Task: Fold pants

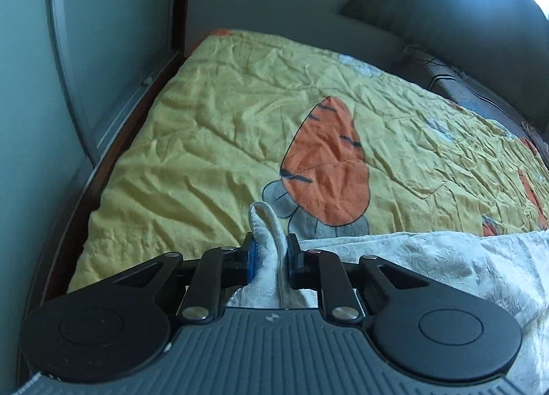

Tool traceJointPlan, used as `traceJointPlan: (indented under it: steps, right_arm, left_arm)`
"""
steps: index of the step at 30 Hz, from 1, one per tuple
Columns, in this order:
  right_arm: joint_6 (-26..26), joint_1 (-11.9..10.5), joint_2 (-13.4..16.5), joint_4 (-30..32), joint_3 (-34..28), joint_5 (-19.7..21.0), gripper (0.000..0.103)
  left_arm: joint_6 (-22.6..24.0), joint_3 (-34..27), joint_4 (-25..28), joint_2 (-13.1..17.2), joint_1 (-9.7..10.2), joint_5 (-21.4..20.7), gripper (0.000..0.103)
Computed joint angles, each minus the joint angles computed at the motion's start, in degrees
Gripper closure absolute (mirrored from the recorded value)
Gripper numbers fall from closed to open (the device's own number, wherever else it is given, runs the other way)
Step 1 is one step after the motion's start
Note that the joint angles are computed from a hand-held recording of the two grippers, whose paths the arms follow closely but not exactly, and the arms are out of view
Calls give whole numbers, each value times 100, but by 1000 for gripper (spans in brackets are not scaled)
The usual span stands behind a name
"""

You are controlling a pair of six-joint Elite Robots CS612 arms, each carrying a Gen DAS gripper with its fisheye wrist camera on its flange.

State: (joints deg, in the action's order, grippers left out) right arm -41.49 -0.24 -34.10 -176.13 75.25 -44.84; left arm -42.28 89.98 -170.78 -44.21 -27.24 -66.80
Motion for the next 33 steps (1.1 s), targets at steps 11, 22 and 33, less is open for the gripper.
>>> traceJointPlan:
  steps: [11, 22, 33]
  right_arm:
    - [-1709, 211, 202, 3245, -1077, -25, 0]
    - [-2025, 490, 810, 4581, -2335, -652, 0]
    - [-1958, 434, 674, 5018, -2277, -314, 88]
  left_arm:
    - [2733, 952, -3982, -198, -821, 1052, 95]
    - [2700, 1383, -4331, -302, -1131, 1396, 95]
    - [2197, 1487, -4260, -312, -1057, 1428, 95]
